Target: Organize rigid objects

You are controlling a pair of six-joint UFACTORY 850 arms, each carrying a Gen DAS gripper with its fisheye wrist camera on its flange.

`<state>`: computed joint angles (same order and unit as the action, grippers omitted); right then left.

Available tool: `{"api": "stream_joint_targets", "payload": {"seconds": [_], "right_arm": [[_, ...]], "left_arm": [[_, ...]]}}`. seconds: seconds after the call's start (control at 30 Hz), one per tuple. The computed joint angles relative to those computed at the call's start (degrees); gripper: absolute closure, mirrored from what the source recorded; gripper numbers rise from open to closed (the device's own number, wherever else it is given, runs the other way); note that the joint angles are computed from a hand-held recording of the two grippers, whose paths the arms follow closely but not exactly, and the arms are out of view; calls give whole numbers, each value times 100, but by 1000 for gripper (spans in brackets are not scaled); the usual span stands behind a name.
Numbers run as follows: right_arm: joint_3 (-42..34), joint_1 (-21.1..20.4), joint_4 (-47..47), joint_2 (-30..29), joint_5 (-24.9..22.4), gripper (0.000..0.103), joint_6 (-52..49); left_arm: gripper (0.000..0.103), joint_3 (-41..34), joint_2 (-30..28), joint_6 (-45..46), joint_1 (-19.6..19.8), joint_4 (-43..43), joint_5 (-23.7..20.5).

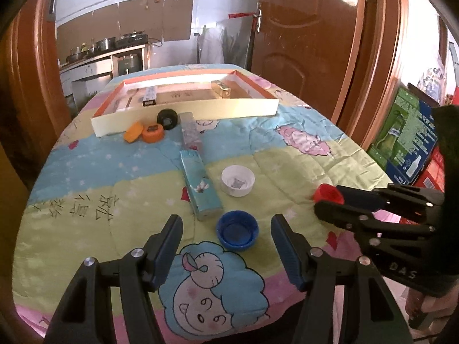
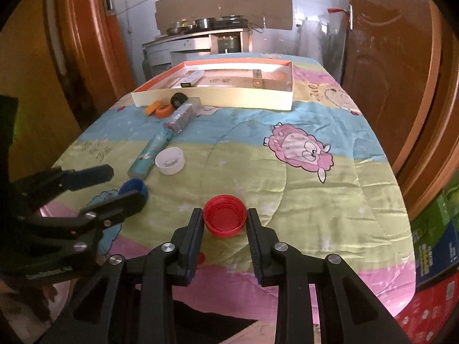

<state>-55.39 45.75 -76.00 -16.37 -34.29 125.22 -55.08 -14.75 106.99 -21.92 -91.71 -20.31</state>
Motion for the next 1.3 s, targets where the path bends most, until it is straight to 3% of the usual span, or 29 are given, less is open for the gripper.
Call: {"api": "stream_joint_targets", "payload": {"seconds": [0.13, 0.2, 0.53, 1.3], "right_arm": [[18, -20, -69, 6, 13, 72, 44], [25, -20, -104, 4, 11, 72, 53], [-96, 36, -91, -60, -6, 72, -16], [-546, 25, -408, -119, -159, 72, -213]], "left_arm": [[55, -7, -62, 18, -29, 1, 63], [72, 3, -57, 83, -18, -59, 34], [73, 81, 60, 178, 103, -234, -182], [73, -179, 261, 432, 243, -810, -18]]}}
